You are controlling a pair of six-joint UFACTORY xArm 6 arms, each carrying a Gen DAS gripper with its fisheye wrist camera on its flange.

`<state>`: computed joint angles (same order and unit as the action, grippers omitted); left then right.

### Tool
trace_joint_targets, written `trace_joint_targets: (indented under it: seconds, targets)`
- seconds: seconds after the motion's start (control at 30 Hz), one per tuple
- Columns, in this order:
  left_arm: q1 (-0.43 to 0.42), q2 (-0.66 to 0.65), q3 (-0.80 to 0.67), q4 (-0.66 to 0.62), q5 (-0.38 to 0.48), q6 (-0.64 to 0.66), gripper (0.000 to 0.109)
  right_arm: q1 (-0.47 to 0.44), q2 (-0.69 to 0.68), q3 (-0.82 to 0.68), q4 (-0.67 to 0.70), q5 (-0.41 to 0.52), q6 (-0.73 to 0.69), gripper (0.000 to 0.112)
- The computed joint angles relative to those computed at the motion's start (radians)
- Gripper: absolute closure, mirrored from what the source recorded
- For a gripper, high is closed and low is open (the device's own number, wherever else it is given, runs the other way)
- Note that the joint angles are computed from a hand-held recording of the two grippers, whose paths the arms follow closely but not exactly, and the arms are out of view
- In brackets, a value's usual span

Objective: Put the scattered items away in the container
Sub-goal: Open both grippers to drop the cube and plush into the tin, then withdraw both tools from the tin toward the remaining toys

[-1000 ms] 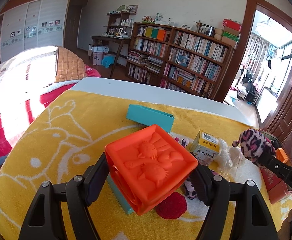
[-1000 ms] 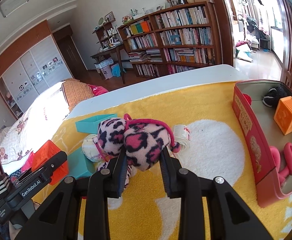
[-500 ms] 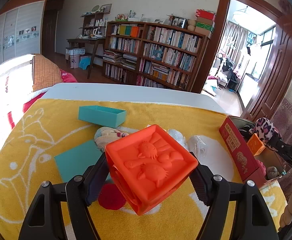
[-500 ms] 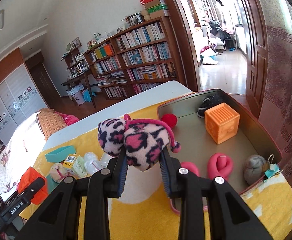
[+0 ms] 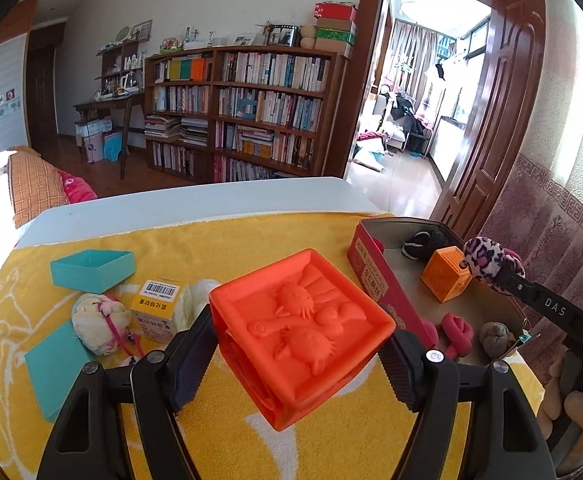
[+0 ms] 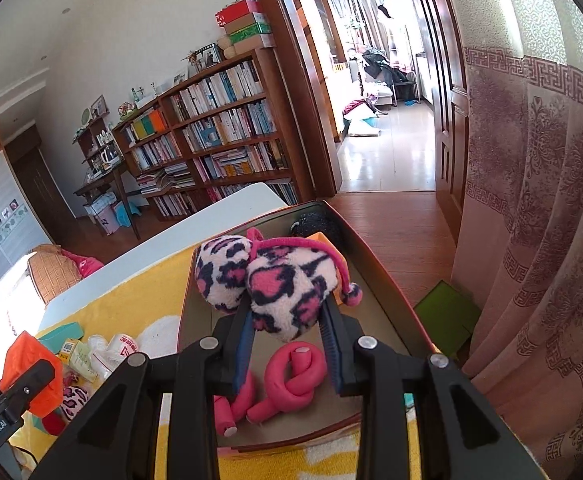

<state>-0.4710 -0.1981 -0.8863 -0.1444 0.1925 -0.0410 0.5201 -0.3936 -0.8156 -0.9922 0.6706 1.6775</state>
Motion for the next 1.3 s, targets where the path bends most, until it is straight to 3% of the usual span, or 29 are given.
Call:
trace_joint_targets:
  seconds: [0.23,0.4,0.5,0.73,0.87,1.3]
  targets:
    - [-0.070,0.106,-0.129,0.064,0.016,-0.054,0.032,-0.040,-0.031,0.058,-0.039,-0.023,0.090,0.068]
    - [-0.126,0.214,-0.255,-0.005,0.048,-0.001,0.032,-0.023,-0.068,0.079,-0.096,0.036,0.171,0.068]
    - [-0.153,0.284,-0.344,-0.010,0.075,0.015,0.032,-0.018,-0.096,0.097,-0.122,0.061,0.218,0.057]
    - [-0.193,0.431,-0.552,-0.086,0.187,0.060,0.031,-0.018,-0.124,0.114,-0.125,0.099,0.255,0.051]
    - [-0.195,0.435,-0.547,-0.070,0.179,0.026,0.025,-0.015,-0.122,0.114,-0.118,0.110,0.255,0.044]
    - [-0.135,0.320,-0.377,-0.080,0.174,-0.022,0.025,0.013,-0.117,0.107,-0.146,0.150,0.282,0.034]
